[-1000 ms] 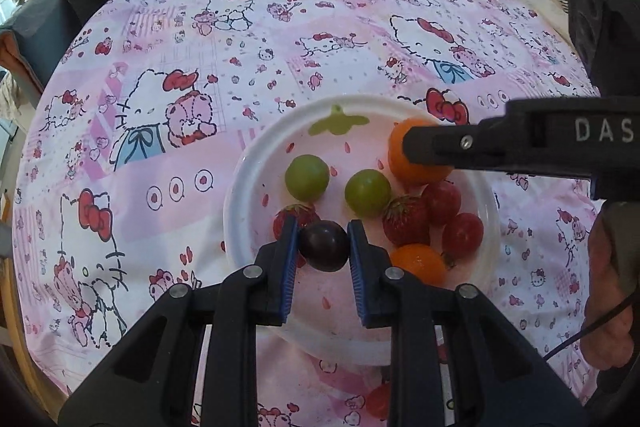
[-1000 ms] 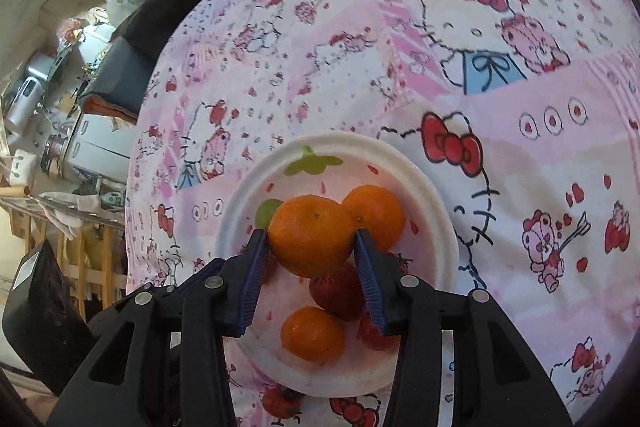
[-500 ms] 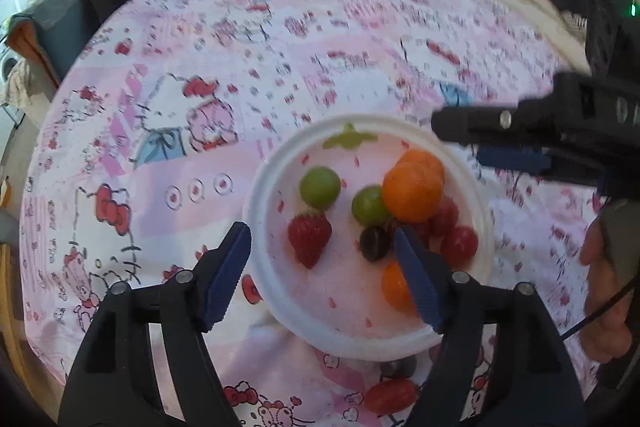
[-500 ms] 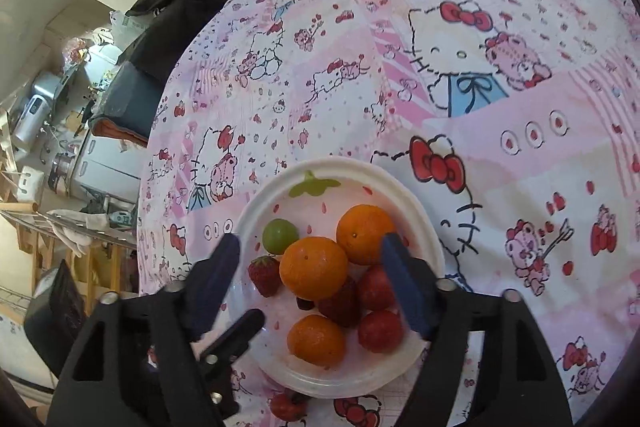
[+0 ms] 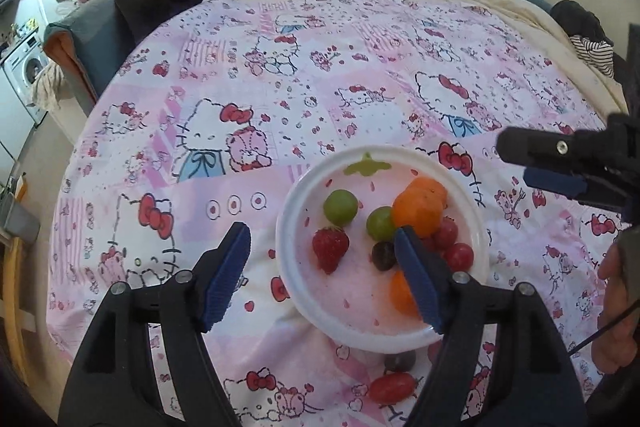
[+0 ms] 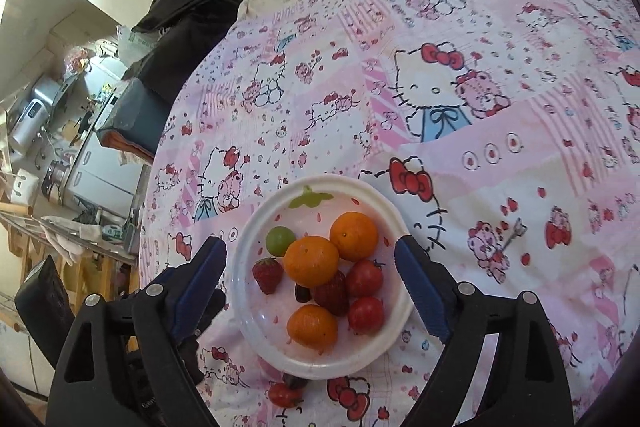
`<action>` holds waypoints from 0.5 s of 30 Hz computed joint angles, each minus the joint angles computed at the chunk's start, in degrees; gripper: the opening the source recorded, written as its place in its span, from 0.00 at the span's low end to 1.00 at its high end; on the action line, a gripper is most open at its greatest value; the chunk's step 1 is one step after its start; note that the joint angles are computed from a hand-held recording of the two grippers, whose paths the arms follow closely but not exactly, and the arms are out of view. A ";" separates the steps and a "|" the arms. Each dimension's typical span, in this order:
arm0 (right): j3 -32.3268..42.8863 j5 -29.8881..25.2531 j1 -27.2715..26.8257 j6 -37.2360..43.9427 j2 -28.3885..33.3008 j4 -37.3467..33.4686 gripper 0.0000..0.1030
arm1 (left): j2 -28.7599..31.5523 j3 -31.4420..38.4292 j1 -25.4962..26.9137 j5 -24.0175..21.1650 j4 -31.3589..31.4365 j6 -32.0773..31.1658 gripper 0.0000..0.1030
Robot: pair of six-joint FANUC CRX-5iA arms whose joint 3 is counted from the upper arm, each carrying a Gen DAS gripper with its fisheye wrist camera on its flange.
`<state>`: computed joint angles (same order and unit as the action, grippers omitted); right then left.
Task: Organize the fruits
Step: 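Raise both open tools away from the plate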
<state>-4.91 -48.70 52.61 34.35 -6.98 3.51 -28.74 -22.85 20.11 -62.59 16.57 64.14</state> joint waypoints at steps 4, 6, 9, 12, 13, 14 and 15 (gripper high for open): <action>-1.29 -0.44 1.26 -2.26 -1.66 2.46 0.86 | -1.98 -0.89 2.67 -0.99 3.51 -3.08 0.70; -2.37 -0.52 2.05 -4.05 -2.72 4.00 0.86 | -2.99 -1.63 4.58 -1.75 6.28 -5.21 0.70; -4.11 -0.66 3.24 -6.70 -4.69 5.57 0.86 | -3.85 -0.95 4.96 -2.23 4.99 -4.11 0.70; -5.83 -0.38 4.63 -9.35 -6.67 7.64 0.86 | -4.25 -0.36 5.92 -3.68 5.18 -5.52 0.70; -6.55 -0.36 5.28 -10.53 -7.44 8.74 0.86 | -4.60 -0.37 6.50 -4.01 5.68 -6.53 0.70; -7.18 -0.37 5.85 -11.56 -8.13 9.58 0.86 | -4.93 -0.41 6.92 -4.18 5.84 -6.91 0.70; -7.85 -0.29 6.38 -12.59 -8.86 10.24 0.86 | -5.31 -0.50 7.46 -4.37 6.01 -7.19 0.70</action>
